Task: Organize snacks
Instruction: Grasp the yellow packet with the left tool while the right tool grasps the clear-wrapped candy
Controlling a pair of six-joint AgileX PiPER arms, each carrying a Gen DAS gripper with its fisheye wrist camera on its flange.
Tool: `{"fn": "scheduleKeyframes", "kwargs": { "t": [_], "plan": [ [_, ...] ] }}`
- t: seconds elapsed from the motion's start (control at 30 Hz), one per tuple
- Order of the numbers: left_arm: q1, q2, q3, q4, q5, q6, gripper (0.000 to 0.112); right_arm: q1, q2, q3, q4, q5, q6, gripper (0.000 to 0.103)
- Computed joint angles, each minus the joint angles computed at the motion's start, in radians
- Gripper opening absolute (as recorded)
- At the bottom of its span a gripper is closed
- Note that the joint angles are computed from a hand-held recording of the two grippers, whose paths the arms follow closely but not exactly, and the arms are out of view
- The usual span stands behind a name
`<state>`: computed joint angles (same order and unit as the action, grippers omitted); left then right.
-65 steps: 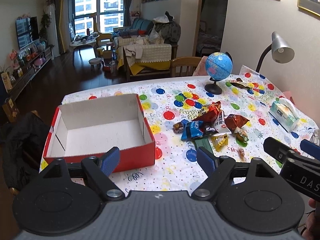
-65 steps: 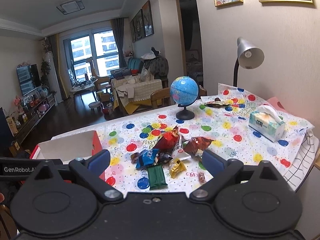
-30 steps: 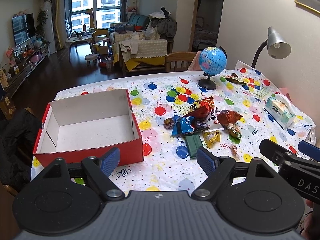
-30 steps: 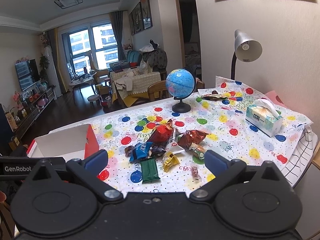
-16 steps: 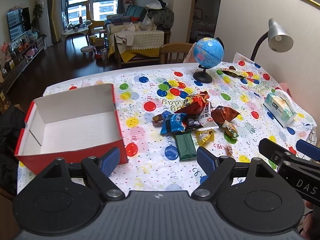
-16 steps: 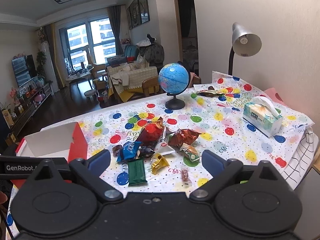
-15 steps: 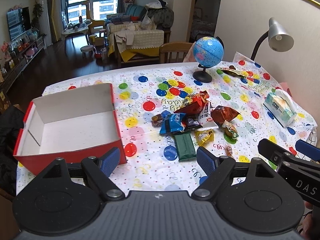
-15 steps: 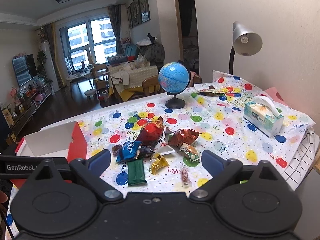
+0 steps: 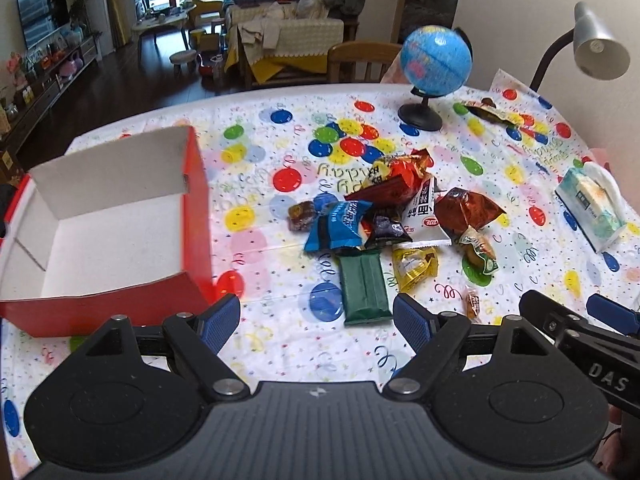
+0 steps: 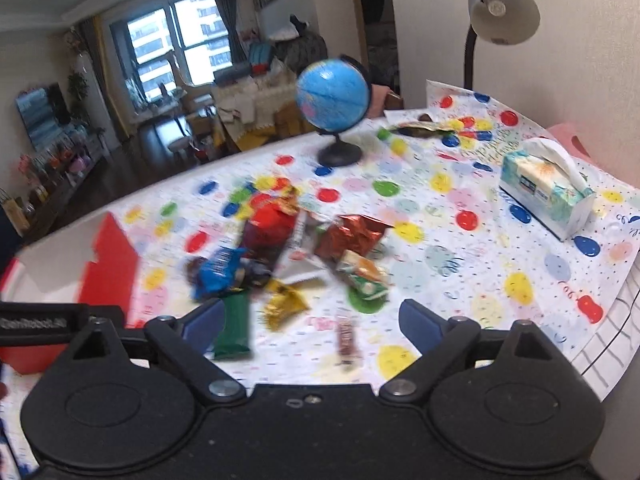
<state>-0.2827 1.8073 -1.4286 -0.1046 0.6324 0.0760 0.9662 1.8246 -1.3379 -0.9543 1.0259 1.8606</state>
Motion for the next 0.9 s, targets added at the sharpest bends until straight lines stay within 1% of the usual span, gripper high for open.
{"fn": "scheduleKeyframes", "kwargs": {
  "t": [0.1, 0.13, 0.2, 0.27, 0.33, 0.43, 0.53, 0.6, 0.67, 0.73, 0.8, 0.87, 0.9],
  "plan": [
    [-0.031, 0.064, -0.052, 0.025, 0.008, -0.045, 0.084, -0.056, -0.004, 0.065, -0.001, -0.08, -0.01, 0.084],
    [-0.041, 0.084, -0.069, 0.031, 0.011, -0.059, 0.084, -0.078, -0.004, 0.08, 0.005, -0.109, -0.023, 0.083],
    [-0.061, 0.123, -0.107, 0.048, 0.02, -0.088, 0.084, -0.119, -0.007, 0.123, 0.008, -0.186, -0.042, 0.078],
    [-0.077, 0.163, -0.144, 0.058, 0.023, -0.104, 0.084, -0.158, -0.001, 0.145, 0.025, -0.244, -0.077, 0.077],
    [-0.096, 0.205, -0.188, 0.085, 0.037, -0.137, 0.084, -0.195, 0.008, 0.161, 0.042, -0.303, -0.12, 0.074],
    [-0.121, 0.258, -0.238, 0.111, 0.042, -0.158, 0.084, -0.242, 0.018, 0.18, 0.067, -0.393, -0.2, 0.073],
    [-0.146, 0.312, -0.292, 0.128, 0.053, -0.162, 0.084, -0.268, 0.037, 0.175, 0.083, -0.445, -0.313, 0.073],
    [-0.159, 0.349, -0.334, 0.118, 0.065, -0.141, 0.084, -0.292, 0.045, 0.173, 0.106, -0.482, -0.373, 0.067],
    [-0.166, 0.384, -0.379, 0.082, 0.079, -0.098, 0.083, -0.321, 0.061, 0.16, 0.157, -0.514, -0.463, 0.065],
    [-0.169, 0.425, -0.439, 0.039, 0.115, -0.056, 0.083, -0.35, 0.077, 0.152, 0.222, -0.543, -0.544, 0.061],
    [-0.172, 0.463, -0.492, 0.012, 0.143, -0.031, 0.083, -0.376, 0.088, 0.154, 0.287, -0.578, -0.612, 0.051],
    [-0.178, 0.503, -0.548, 0.015, 0.175, -0.035, 0.083, -0.392, 0.094, 0.162, 0.321, -0.609, -0.65, 0.049],
    [-0.182, 0.522, -0.575, 0.024, 0.188, -0.045, 0.079, -0.397, 0.098, 0.164, 0.33, -0.62, -0.663, 0.048]
  ]
}}
